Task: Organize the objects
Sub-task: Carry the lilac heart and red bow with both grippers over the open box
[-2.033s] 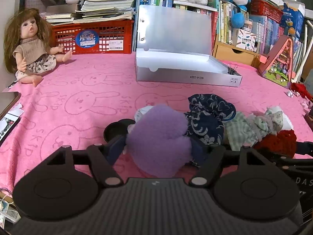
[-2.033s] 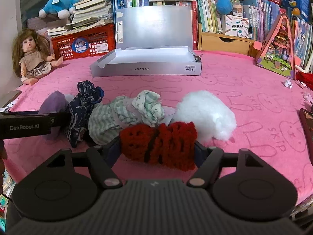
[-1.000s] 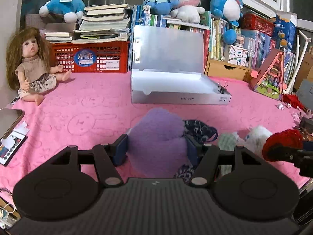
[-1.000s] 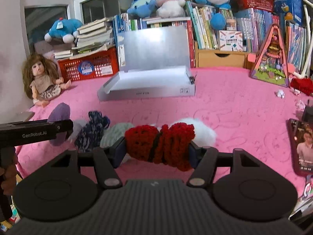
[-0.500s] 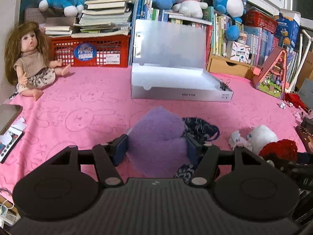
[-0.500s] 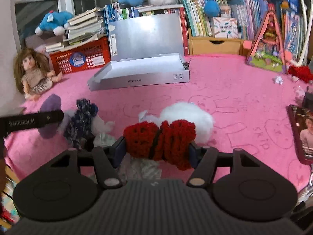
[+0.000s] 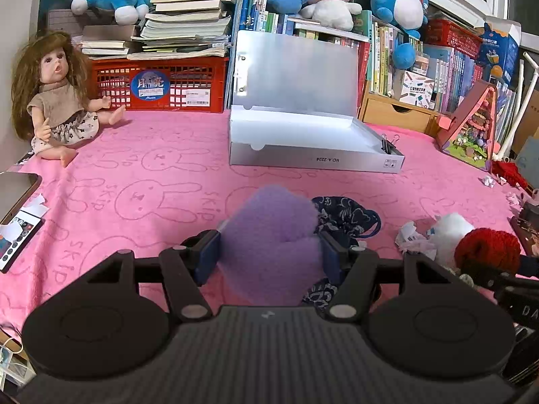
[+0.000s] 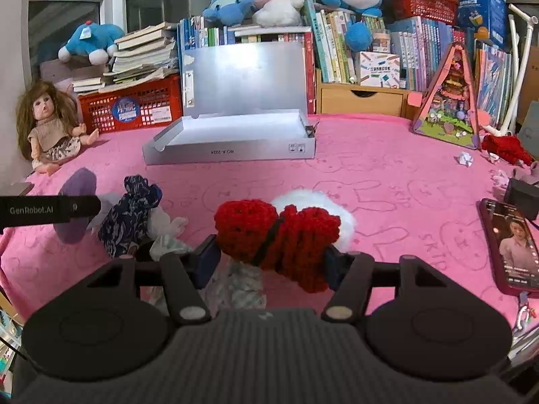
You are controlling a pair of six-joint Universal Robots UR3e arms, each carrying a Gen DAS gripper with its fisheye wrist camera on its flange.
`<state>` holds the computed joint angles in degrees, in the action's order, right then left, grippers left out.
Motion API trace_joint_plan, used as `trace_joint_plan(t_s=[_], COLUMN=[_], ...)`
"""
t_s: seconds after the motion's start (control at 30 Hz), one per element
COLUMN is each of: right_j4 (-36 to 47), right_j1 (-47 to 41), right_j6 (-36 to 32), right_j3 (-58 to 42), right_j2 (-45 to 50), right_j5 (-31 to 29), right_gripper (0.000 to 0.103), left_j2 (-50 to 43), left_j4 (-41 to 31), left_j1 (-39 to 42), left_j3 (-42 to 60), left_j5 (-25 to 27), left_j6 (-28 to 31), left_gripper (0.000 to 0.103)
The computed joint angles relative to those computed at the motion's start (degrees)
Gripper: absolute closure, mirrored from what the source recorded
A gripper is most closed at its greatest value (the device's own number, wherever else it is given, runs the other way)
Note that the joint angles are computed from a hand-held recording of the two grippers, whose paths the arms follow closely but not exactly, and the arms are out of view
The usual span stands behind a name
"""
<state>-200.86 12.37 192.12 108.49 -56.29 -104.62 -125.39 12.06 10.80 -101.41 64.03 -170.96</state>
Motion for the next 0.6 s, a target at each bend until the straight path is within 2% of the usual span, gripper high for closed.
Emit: trace_joint_plan(t_s=[0.27, 0.4, 0.6], right_j4=[-1.36, -1.20, 0.61], right_j1=[-1.03, -0.98, -3.08], right_j6=[0.73, 0.01, 0.38], right_j3=[5.94, 5.65, 3.90], right_j2=[-4.08, -4.19, -4.51], right_j5=[0.84, 0.24, 3.62], right_gripper=[0.039, 0.039, 0.039], left_j2=[0.07, 0.03, 0.07], left_j4=[0.20, 0.06, -0.17], left_j1=[0.06, -0.09, -0.56], left_j3=[-0.53, -0.18, 1.20], left_j5=[0.13, 0.17, 0.64], left_j6=[-0.04, 0.15, 0.50], left_gripper=[0.035, 0.035, 0.035])
